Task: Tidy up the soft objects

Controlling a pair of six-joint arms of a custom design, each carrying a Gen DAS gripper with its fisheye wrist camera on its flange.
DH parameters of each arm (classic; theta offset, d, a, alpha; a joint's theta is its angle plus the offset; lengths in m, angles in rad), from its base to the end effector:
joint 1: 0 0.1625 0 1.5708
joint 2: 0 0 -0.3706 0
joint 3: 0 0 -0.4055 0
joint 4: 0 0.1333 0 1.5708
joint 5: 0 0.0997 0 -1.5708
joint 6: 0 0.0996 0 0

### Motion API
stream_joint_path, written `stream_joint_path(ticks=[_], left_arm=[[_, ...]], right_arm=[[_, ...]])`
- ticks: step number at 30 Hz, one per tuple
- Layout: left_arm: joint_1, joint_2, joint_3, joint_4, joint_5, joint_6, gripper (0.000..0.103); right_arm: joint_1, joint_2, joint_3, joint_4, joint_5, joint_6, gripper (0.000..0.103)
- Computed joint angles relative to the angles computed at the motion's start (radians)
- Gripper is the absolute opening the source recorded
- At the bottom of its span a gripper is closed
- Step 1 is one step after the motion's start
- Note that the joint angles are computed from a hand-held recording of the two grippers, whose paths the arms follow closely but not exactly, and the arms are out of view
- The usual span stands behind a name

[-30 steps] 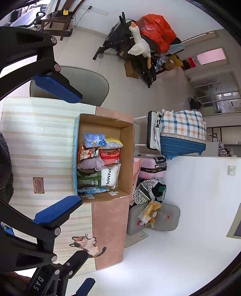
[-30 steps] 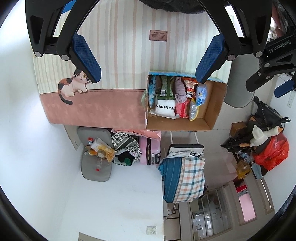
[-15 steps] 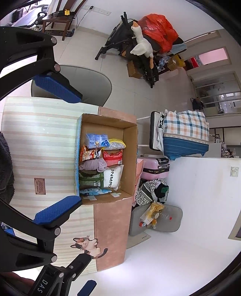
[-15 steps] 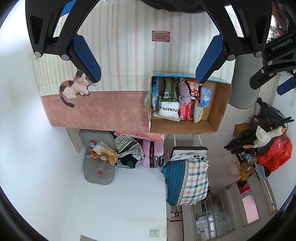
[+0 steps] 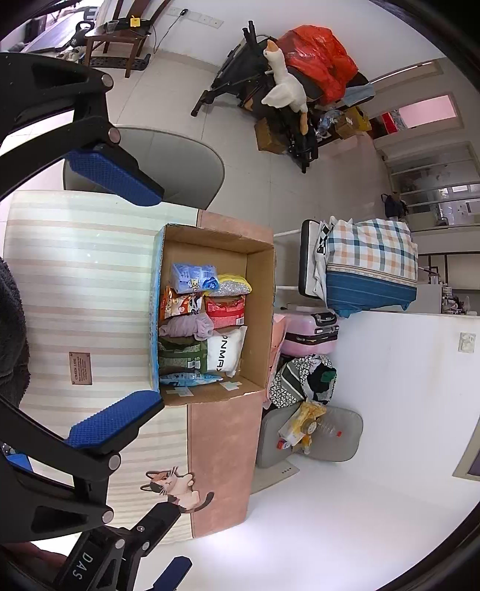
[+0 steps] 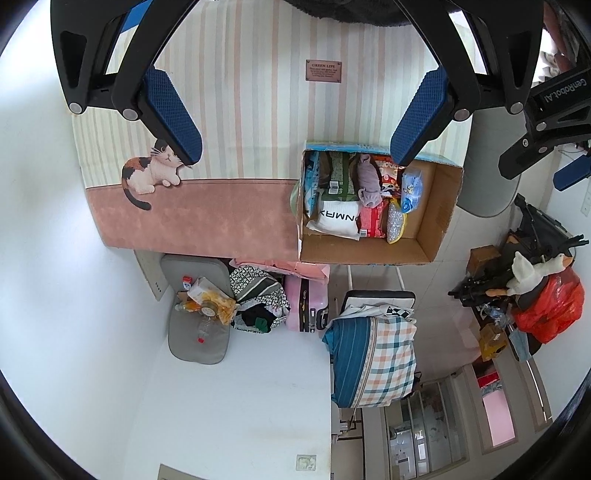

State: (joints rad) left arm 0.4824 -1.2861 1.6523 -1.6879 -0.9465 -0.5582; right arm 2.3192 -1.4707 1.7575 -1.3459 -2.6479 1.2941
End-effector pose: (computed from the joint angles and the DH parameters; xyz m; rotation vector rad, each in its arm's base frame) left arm -0.4067 -0.4292 0.2701 0.7568 2.3999 -0.3811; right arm 0.3667 -0.3279 0.3266 -0.2449 -2.0692 0.7676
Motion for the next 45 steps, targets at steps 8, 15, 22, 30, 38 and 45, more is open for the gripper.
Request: stream_joint_path(ticks=[8, 15, 22, 30, 38, 45], left_arm=[[0.004, 0.0, -0.001, -0.002, -0.008, -0.001, 0.102], [0.005, 0.001, 0.0, -0.004, -0.004, 0.002, 0.102], [0.008, 0.003, -0.001, -0.002, -0.012, 0.002, 0.102], [0.01, 0.001, 0.003, -0.005, -0.012, 0.001, 0.102], [0.013, 0.002, 0.007, -0.013, -0.011, 0.009, 0.102], [0.013, 0.002, 0.006, -0.012, -0.01, 0.012, 0.102]], right_arm=[[0.003, 0.0, 0.001, 0.001, 0.0, 0.005, 0.103], [0.003, -0.002, 0.001, 0.003, 0.0, 0.003, 0.103], [0.002, -0.001, 0.001, 0.005, -0.001, 0.005, 0.103], [-0.002, 0.0, 0.008, -0.011, 0.002, -0.002, 0.103], [-0.002, -0.001, 0.008, -0.012, 0.003, -0.001, 0.103], [-0.003, 0.0, 0.009, -0.016, 0.004, -0.004, 0.103]])
